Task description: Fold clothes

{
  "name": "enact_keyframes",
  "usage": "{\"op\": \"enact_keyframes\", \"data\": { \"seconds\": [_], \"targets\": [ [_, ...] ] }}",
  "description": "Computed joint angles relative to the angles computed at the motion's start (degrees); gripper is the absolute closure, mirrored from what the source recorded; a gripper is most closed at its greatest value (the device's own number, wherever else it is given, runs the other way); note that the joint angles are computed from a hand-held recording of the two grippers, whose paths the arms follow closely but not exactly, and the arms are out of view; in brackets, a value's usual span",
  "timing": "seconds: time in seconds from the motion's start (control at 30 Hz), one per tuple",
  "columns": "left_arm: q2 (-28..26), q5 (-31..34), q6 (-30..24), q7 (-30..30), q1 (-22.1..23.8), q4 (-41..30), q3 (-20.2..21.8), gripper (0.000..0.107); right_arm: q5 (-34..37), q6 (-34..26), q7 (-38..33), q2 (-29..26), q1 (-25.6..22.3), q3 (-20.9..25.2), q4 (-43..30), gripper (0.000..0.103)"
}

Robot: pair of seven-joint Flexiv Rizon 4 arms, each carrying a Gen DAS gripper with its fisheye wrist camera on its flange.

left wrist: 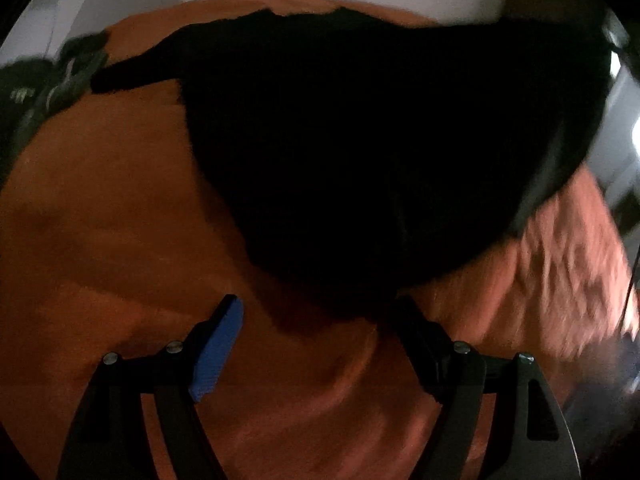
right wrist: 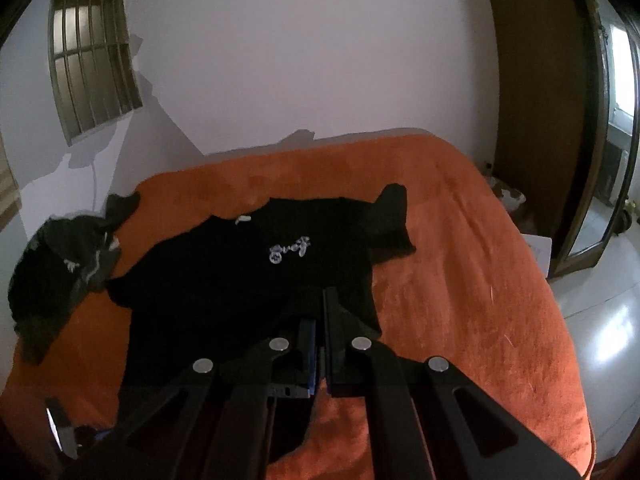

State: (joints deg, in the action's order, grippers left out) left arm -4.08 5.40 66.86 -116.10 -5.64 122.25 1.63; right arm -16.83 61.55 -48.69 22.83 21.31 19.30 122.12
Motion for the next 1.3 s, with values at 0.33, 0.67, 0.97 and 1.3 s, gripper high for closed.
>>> {"op": "enact_keyframes", "data": {
  "seconds": [0.33, 0.67, 0.97, 1.3],
  "targets": [
    [0.2, 10.1, -3.7, -17.2, 0.8, -6.5, 4.2, 0.029, -3.8, -6.7, 1.7, -3.2, -0.6, 0.6, 0.9, 0.100],
    [4.5, 9.2, -5.8, -21.6, 6.1, -2.4, 3.2, 0.032, 22.3, -23.7, -5.2, -7.6, 4.5, -4.2, -0.6, 0.063],
    [-4.2, 1.1, -9.4, -1.9, 2.1, -11.7, -1.6, 0.029, 21.0, -21.8, -5.0, -4.2, 3.0, -3.8, 4.6, 0.050],
    [-8.6, 2.4, -13.8, -8.0, -0.7, -16.3, 2.0, 0.098, 17.8, -17.5, -7.2, -4.2, 2.3, -3.1, 6.8, 0.050]
  ]
}}
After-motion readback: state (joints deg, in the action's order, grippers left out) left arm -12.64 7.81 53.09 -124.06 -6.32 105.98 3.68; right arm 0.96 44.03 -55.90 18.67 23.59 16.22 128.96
